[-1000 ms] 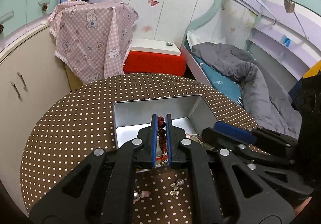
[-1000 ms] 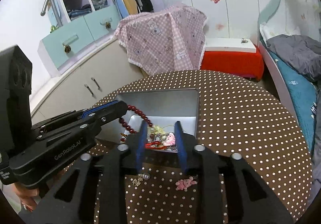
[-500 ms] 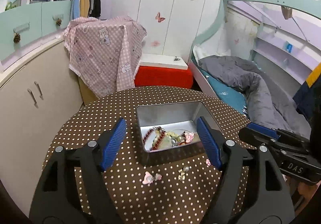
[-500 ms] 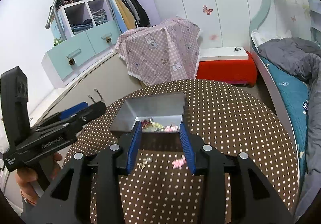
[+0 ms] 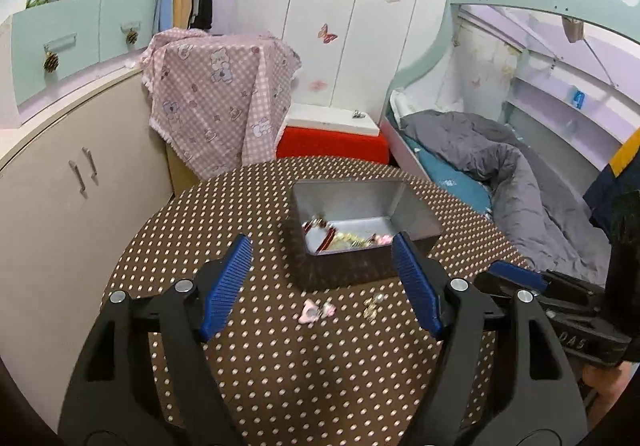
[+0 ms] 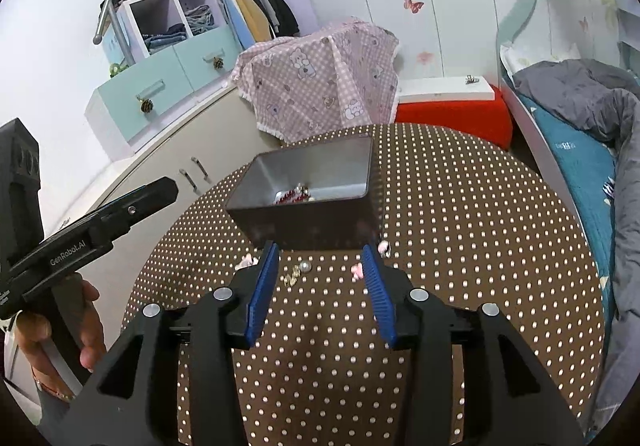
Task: Organize jewelry
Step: 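Lower the right gripper onto the pink bunny charm and close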
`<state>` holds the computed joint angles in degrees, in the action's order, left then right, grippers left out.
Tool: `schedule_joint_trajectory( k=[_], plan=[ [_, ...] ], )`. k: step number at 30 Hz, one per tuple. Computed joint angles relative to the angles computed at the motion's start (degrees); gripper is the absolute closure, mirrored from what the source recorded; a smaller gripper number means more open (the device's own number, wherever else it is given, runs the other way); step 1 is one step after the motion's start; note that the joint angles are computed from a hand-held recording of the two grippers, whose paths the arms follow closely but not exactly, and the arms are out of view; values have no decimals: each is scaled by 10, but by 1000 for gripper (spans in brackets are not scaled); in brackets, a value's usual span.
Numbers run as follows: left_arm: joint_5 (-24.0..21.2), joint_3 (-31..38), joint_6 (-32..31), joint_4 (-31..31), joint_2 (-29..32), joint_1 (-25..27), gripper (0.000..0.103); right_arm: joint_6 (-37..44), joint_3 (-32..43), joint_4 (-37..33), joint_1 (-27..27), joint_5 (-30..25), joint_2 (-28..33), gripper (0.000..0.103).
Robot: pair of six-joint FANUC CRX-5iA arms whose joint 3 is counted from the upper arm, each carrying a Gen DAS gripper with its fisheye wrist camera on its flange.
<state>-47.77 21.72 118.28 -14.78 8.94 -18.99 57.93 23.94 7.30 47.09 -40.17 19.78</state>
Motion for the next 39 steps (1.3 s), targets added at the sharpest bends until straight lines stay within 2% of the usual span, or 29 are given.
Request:
schedule_joint_trajectory(
  k=[6, 12, 17, 24, 25, 26, 30, 31, 32, 34, 39],
  plan=[
    [-7, -34, 8, 10, -15, 15, 31, 1, -10, -12, -3, -5, -1, 60],
    [-8, -53, -14, 46, -10, 28, 31, 4, -8, -23, -4, -16, 4, 56],
    [-24, -40, -50, 78, 19, 29, 31, 13, 0, -36, -7, -29, 12, 55],
    [-71, 12, -72, 76, 73, 20, 31, 16, 10, -26, -11, -49, 26, 54],
    [-74, 16, -71, 73, 76, 19, 33, 16, 11, -24, -12, -50, 28, 53],
    [-78, 21, -75, 76, 81, 21, 41, 15, 14, -22, -13, -53, 32, 53],
    [-93, 34, -85, 75, 91, 23, 59, 17, 33, -13, -15, -69, 48, 53],
    [-92, 33, -92, 78, 90, 24, 73, 19, 41, -10, -15, -76, 54, 53],
    [-92, 33, -95, 79, 91, 25, 79, 22, 49, -8, -15, -82, 60, 53],
    [-87, 29, -103, 90, 89, 31, 86, 32, 69, -12, -15, -97, 73, 52],
    [-66, 13, -115, 112, 83, 41, 86, 50, 128, -7, -13, -135, 113, 50]
  ],
)
